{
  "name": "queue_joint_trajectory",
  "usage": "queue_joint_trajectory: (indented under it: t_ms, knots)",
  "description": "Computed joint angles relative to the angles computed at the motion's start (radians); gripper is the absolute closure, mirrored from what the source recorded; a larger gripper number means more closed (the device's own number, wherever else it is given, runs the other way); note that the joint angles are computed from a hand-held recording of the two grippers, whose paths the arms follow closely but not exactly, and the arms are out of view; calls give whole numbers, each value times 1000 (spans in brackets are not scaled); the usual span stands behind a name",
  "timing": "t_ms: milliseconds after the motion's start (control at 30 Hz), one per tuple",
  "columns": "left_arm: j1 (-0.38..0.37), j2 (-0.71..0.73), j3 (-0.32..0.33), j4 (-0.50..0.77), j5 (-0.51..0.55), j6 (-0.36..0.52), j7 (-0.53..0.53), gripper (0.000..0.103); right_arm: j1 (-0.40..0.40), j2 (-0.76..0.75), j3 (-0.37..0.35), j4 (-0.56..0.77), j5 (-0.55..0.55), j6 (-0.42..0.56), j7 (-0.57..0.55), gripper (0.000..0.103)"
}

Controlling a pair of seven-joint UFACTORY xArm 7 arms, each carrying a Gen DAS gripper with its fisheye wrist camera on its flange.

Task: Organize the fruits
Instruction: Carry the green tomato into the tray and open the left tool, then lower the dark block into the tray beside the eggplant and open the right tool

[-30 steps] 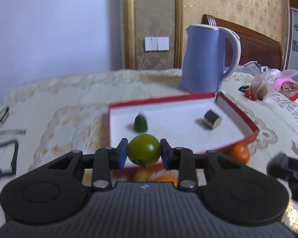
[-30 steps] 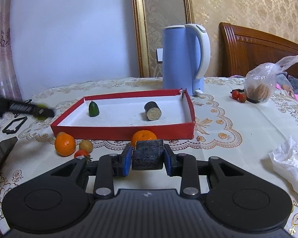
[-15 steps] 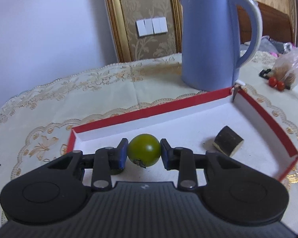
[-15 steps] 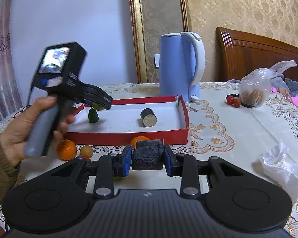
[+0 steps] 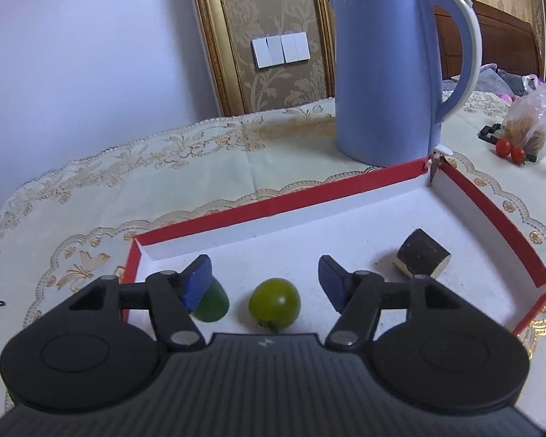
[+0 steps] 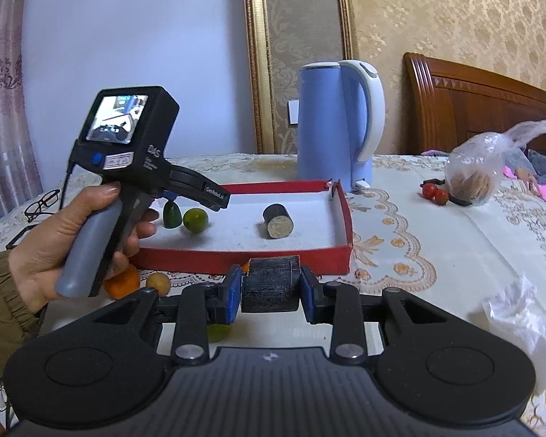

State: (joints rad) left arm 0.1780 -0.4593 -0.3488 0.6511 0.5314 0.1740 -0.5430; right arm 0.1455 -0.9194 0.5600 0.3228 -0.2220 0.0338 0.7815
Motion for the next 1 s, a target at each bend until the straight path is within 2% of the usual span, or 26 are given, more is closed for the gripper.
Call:
queue_joint_trajectory:
  t_ms: [100, 333, 533, 600, 800, 1000]
  knots:
    - [4, -54, 3, -33, 2, 2, -6, 27, -49, 37, 9, 32, -16, -26, -18, 71]
    - [-63, -168, 87, -110, -87, 47, 83, 25, -135, 149, 30, 112, -21, -86, -69, 71]
    - [-90, -311, 132, -195, -161, 101, 154, 17, -208, 300, 56, 216, -19, -116, -127, 71]
    - [-104, -383, 154, -236, -193, 125, 173, 13, -269, 343, 97, 262, -24, -121, -140, 71]
    - [-100, -589, 167, -337, -255, 199, 200, 12, -486, 492, 256, 431, -74, -95, -165, 71]
    - [-110, -733, 182, -398, -306, 271, 210, 12, -776, 613, 517, 589, -218, 4, -82, 71]
